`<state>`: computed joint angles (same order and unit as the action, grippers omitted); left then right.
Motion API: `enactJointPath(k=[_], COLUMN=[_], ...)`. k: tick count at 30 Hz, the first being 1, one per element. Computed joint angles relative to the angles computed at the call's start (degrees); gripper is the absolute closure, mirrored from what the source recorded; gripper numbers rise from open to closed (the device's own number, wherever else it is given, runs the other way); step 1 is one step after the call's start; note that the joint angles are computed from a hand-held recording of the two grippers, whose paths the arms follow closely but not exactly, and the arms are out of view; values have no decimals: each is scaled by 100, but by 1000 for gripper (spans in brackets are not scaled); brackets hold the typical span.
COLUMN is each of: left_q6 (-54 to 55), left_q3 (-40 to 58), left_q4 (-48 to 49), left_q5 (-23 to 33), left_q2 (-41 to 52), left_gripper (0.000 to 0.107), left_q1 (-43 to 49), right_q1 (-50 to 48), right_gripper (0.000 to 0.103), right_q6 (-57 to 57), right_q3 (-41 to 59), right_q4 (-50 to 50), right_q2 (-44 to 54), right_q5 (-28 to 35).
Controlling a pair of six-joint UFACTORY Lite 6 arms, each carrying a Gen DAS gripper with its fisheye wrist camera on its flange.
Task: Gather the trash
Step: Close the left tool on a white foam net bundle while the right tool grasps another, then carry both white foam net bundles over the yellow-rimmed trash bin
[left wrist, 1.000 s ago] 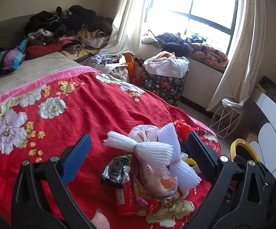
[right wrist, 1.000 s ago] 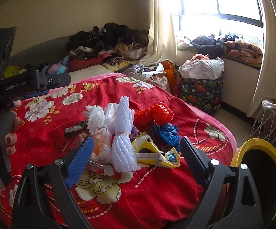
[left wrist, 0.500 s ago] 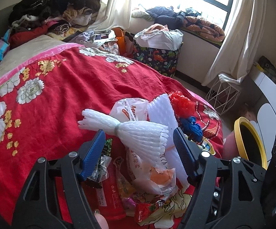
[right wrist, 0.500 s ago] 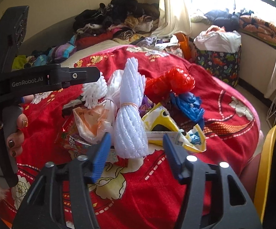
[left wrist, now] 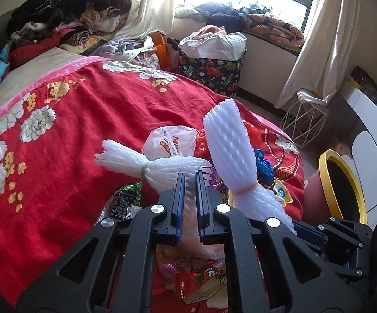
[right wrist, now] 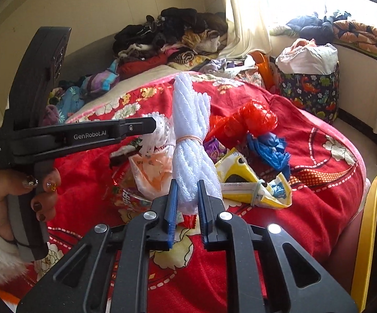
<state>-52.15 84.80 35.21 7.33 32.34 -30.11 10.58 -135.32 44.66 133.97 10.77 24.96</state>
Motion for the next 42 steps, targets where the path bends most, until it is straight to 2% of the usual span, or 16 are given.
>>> enactJointPath(k=[5, 15, 21, 35, 42], left_q6=[-1712, -2589, -1954, -1587, -990], left_q3=[-254, -218, -10, 402, 604], left_q4=[1658, 2554, 2004, 1781, 1284], left_q5=[-117, -130, -133, -190, -252], left_q2=[-415, -847, -823, -626, -487], left_gripper=[104, 104, 104, 104, 104], left_q1=[-70, -484, -761, -1230, -1422], right_q1=[-160, -612, -935, -1889, -2352], right_gripper=[89, 89, 89, 89, 89], right_q6=[234, 550, 687, 1640, 2118], right_q3=[-200, -595, -916, -1432, -1600], right_q4=[-215, -468, -613, -1530, -2043], right_q2=[-442, -1201, -1690, -2600, -2872], right_q5=[-10, -74, -69, 3, 36])
